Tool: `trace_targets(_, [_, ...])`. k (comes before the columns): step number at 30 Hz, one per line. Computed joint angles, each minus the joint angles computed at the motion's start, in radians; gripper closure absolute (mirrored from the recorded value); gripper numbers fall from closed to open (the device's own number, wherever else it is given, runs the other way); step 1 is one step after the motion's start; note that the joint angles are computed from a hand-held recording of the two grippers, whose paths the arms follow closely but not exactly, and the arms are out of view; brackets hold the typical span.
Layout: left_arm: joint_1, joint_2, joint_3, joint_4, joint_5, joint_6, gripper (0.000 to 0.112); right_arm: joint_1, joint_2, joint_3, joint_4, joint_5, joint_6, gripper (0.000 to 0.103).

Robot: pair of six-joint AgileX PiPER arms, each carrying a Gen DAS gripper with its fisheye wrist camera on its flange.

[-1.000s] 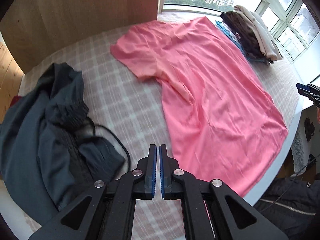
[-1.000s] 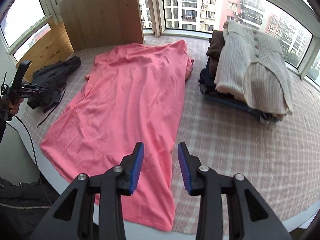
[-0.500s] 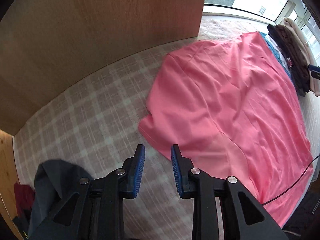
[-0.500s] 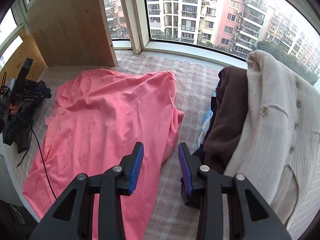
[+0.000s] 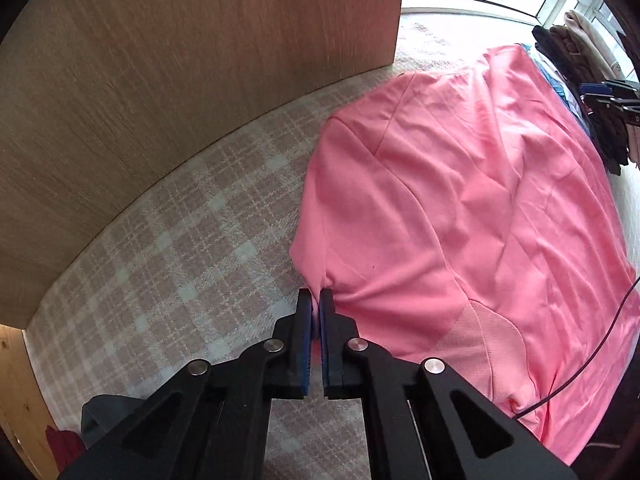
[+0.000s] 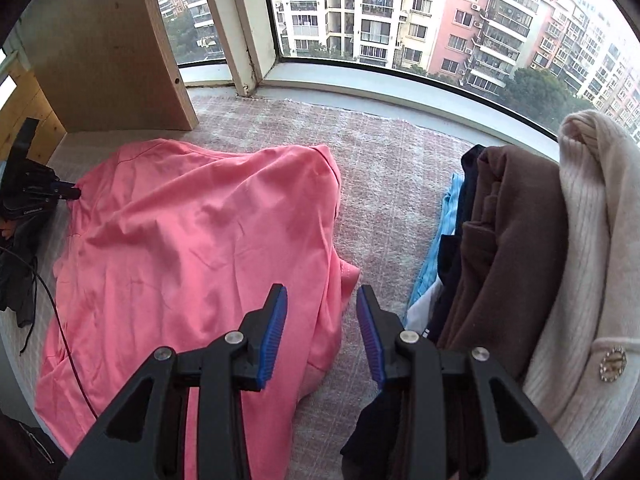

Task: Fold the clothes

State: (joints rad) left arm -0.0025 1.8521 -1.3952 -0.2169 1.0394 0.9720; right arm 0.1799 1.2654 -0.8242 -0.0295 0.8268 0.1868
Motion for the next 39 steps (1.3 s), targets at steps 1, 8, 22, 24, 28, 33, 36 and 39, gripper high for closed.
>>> trace_targets(1, [0.005,-0.014,0.004,0.011,-0.014,-0.007,0.109,0.003,0.008,-0.005,-0.003,0.0,0.002,0.067])
trace_targets(8, [0.059,0.011,-0.065,0.166,-0.076,-0.167,0.108,0.011,0.062,-0.029,-0.013,-0.012,0.006,0.067])
trace_targets(22, [0.104,-0.006,-0.018,0.142,-0.065,-0.067,0.084,-0.039,0.289,-0.196,-0.045,0.061,-0.006,0.067])
trace_targets(24, [0.104,-0.005,0.011,0.136,-0.075,-0.051,0.084,-0.048,0.296,-0.203,-0.005,0.077,-0.032,0.067])
trace_targets(28, [0.116,-0.001,0.07,0.172,-0.127,-0.04,0.082,0.01,0.265,-0.171,-0.061,0.099,0.049,0.067])
trace_targets(33, [0.208,0.049,-0.017,0.112,-0.037,0.01,0.078,0.074,0.247,-0.142,-0.092,0.085,0.093,0.067])
trace_targets(36, [0.229,0.066,-0.055,0.083,0.008,0.039,0.076,0.077,0.273,-0.168,-0.118,0.062,0.111,0.066])
trace_targets(39, [0.214,0.07,-0.07,0.056,0.01,0.039,0.076,0.039,0.3,-0.202,-0.079,0.012,0.072,0.066])
